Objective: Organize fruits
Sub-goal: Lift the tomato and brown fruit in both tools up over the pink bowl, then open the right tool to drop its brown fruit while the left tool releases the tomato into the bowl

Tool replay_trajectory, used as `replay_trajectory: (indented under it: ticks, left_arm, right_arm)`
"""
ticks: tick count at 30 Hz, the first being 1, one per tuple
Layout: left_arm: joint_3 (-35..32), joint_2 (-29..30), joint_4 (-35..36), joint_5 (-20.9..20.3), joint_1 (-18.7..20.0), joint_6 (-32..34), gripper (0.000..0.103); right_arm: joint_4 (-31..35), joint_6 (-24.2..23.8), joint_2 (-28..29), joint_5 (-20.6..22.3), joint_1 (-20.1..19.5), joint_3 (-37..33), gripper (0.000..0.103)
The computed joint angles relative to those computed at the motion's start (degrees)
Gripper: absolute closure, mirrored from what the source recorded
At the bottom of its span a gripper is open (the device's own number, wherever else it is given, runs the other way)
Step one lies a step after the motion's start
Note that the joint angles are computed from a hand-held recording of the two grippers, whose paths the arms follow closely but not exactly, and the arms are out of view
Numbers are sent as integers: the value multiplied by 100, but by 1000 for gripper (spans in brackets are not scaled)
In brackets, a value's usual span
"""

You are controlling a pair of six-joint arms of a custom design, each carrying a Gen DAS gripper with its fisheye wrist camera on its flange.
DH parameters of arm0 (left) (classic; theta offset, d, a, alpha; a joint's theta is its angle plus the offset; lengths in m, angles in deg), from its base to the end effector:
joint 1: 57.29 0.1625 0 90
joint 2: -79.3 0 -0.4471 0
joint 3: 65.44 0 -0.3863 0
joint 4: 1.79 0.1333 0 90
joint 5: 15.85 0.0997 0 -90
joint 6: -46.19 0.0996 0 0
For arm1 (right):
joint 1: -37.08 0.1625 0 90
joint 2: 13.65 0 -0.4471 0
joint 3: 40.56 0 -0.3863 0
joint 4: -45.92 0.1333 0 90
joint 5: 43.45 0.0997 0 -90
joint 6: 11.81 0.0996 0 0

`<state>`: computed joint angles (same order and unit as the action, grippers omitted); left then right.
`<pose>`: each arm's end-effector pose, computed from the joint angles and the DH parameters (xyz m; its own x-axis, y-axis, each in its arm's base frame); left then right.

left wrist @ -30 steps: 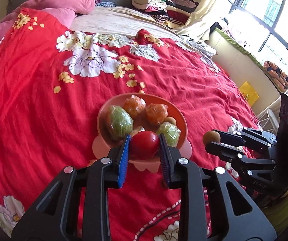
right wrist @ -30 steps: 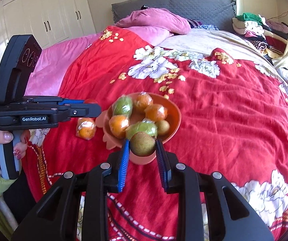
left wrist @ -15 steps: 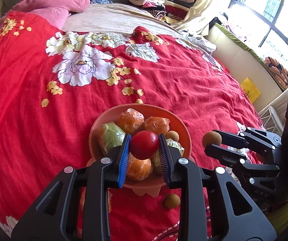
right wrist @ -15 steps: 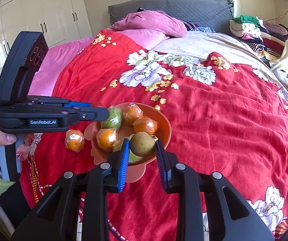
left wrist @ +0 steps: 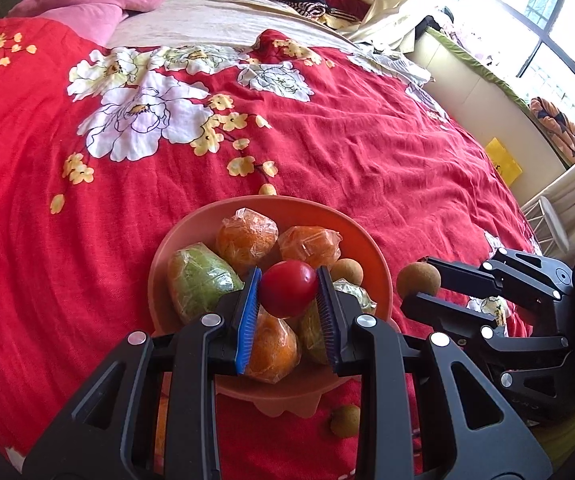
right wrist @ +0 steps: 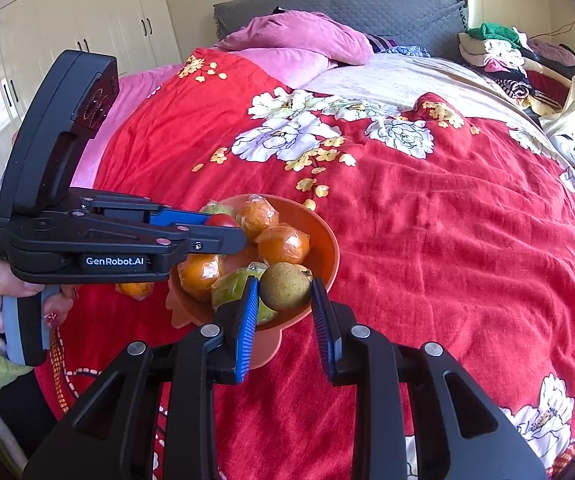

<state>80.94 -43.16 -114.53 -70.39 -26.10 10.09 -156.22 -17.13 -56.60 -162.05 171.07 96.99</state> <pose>-0.0817 -0.2728 0.3000 -0.8365 0.2629 -0.4808 0.4485 0.8325 -0.3251 0.3517 -0.2410 0.0287 -0.6673 -0.5674 0.4824 -0.7272 0.6361 -0.2578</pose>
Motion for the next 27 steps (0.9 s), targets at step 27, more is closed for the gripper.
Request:
replay_trajectory:
  ticks: [27]
  left_arm:
    - [24, 170, -319, -44, 236, 249, 83]
  right_arm:
    - [109, -55, 202, 27, -162, -134, 76]
